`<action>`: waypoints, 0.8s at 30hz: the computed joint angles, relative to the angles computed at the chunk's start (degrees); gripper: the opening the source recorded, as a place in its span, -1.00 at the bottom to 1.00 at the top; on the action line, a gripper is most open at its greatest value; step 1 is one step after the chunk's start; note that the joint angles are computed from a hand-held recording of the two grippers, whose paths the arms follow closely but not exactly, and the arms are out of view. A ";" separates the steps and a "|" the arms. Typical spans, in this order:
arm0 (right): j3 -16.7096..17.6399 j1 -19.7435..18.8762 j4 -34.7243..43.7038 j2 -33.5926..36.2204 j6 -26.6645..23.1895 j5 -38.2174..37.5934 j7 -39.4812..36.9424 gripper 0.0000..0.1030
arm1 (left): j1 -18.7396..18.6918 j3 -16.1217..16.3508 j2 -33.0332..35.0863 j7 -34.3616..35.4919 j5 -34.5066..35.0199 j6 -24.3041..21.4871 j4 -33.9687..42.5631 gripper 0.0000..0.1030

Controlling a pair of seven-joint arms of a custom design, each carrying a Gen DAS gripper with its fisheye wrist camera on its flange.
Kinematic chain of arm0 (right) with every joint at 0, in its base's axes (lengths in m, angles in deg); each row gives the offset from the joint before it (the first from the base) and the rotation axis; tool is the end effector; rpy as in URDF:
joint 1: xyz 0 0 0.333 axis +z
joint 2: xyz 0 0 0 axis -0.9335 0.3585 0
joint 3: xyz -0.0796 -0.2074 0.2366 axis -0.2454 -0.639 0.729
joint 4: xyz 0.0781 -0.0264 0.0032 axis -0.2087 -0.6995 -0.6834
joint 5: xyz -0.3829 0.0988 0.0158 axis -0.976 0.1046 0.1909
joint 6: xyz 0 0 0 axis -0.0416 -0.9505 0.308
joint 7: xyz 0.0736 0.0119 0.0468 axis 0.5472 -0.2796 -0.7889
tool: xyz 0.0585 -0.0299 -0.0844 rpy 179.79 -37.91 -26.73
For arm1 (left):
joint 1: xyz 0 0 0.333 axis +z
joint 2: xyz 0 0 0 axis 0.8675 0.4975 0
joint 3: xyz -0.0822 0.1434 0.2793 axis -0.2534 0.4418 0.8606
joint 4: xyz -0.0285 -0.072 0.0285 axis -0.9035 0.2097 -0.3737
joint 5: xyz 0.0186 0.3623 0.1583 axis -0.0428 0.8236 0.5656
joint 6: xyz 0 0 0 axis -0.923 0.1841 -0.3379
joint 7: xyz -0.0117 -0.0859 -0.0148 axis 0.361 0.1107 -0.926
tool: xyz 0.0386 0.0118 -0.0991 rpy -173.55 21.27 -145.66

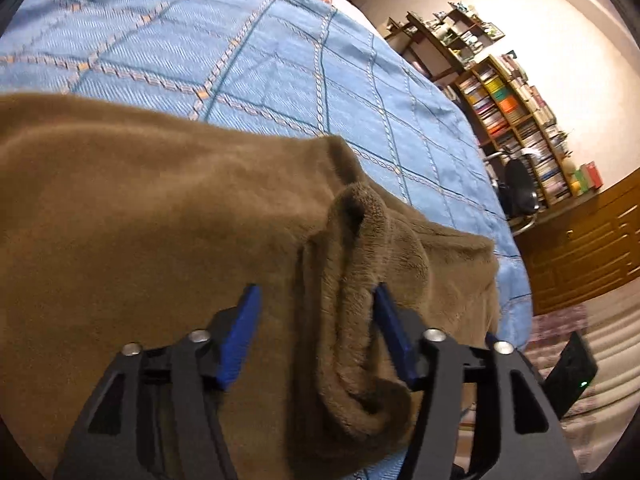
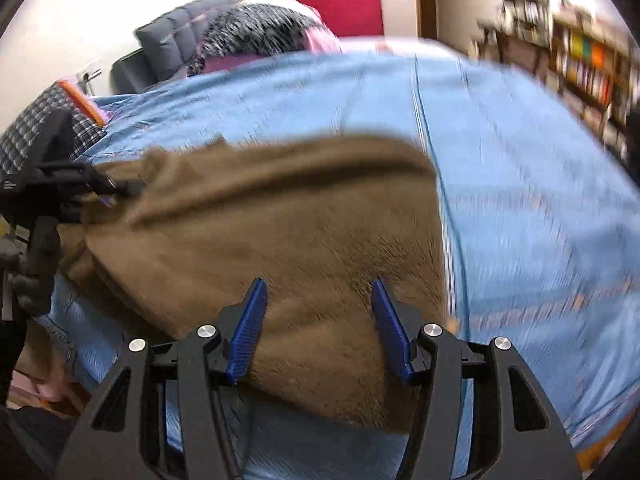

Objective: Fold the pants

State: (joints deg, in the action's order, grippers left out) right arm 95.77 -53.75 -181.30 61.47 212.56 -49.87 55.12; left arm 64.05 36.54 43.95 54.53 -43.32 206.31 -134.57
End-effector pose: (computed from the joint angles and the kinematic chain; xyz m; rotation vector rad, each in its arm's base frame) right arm 0.6221 0.2541 0.4196 -1.9657 1.4689 -0.3504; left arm 0.6580 -0.0654 0.4674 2.1926 -1.8500 1.0668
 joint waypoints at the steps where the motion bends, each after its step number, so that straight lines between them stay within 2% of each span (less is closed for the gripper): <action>1: -0.77 1.01 -1.54 -0.92 1.15 -1.29 0.54 0.07 | -0.25 0.28 0.04 -0.96 1.04 0.13 0.28 0.18; 3: -0.91 1.43 -2.25 -1.13 2.15 -2.48 0.31 0.09 | -1.14 1.44 -0.80 -5.14 5.50 1.49 0.26 0.21; 9: 9.40 -7.71 -3.24 -0.68 3.82 10.35 -12.44 0.09 | -2.72 2.99 -3.29 -15.86 15.94 5.88 0.74 0.29; 11: 11.10 -8.80 -2.35 -0.90 2.77 14.58 -15.49 0.09 | -3.31 2.10 -2.55 -15.94 17.51 5.30 2.99 0.29; 13: 14.92 -12.54 -1.82 -1.46 2.14 23.04 -21.78 0.09 | -4.01 0.95 -1.47 -14.94 18.11 4.32 5.13 0.29; 15: 17.01 -14.83 -1.00 -2.10 2.81 30.38 -26.43 0.09 | -5.22 -0.30 0.73 -13.65 19.05 2.79 8.41 0.29; 17: 17.27 -15.64 0.86 -1.79 2.69 35.21 -28.79 0.09 | -6.94 -0.67 3.24 -14.22 21.81 1.45 11.48 0.29; 20: 14.58 -14.61 6.05 0.70 0.50 37.18 -27.97 0.09 | -8.42 -0.33 5.87 -16.99 24.88 0.81 13.67 0.30; 23: 6.11 -8.27 11.51 3.63 -2.63 28.63 -18.44 0.09 | -8.53 0.04 6.77 -20.59 25.62 1.92 12.95 0.29; 24: 4.79 -7.39 13.35 4.73 -3.88 26.88 -16.64 0.09 | -8.42 0.10 6.54 -21.38 25.77 2.93 11.95 0.30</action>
